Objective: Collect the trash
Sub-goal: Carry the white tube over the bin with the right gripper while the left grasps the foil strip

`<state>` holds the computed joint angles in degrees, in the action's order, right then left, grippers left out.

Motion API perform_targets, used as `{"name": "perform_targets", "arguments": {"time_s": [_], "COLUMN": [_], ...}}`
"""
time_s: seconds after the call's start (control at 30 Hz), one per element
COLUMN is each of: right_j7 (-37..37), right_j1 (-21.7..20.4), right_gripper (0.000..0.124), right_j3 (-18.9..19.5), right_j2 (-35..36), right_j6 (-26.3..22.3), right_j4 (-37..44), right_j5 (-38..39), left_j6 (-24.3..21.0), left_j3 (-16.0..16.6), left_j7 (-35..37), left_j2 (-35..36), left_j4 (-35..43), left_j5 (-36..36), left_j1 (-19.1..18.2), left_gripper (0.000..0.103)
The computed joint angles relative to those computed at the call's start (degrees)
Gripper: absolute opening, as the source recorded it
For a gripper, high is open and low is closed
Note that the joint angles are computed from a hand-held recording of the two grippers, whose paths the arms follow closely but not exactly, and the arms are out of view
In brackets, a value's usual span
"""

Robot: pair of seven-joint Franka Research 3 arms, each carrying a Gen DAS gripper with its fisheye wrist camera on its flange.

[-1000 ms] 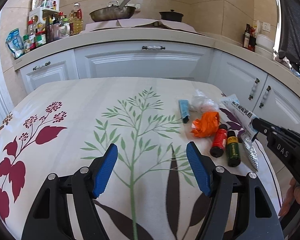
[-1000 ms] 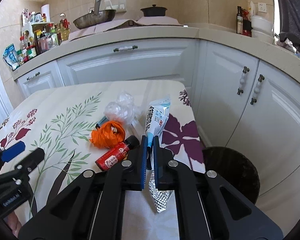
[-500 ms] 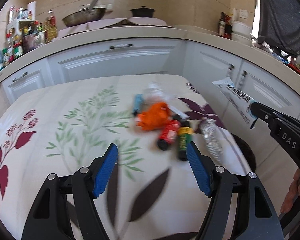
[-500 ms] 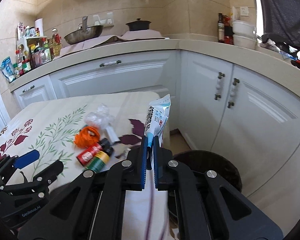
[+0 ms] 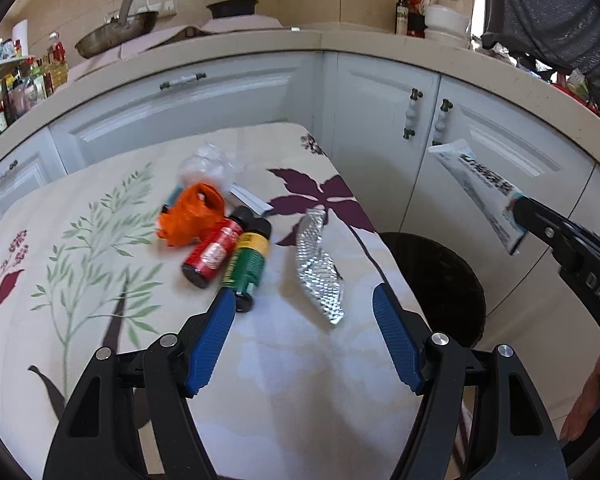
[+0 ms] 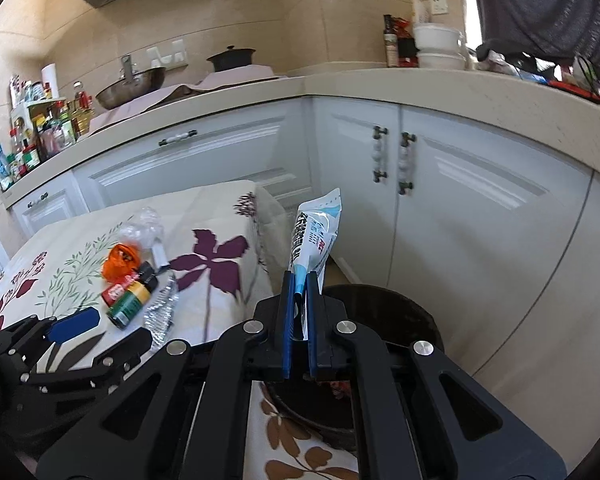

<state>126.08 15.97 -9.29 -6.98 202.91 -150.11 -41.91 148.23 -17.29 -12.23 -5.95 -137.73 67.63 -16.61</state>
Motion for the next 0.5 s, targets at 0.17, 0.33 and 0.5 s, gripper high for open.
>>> {"name": "perform_targets", "arguments": {"time_s": [0.17, 0.33, 0.5], "right_j7": [3.5, 6.8, 7.9], "right_j1": [-1.5, -4.5, -7.0], "right_gripper": [0.006, 0.006, 0.006], "right_j3": [-1.2, 0.2, 2.1], "right_j2": [1.1, 2.5, 3.1], "right_j6": [1.4, 2.4, 2.9], "right_j4": [0.5, 1.6, 1.9], "right_j5": [-4.1, -7.6, -8.7], "left_j6": [1.2, 1.8, 1.1], "left_j3": [0.9, 1.4, 1.5], "left_j7": [2.8, 5.1, 5.2], "left_j2": [2.3, 3.6, 4.0], "left_j4": [1.4, 2.2, 2.7], "left_j5": [-4.6, -8.1, -8.1], "left_j1": [0.0, -0.2, -0.4], "left_gripper": [0.065, 0.052, 0.024]}}
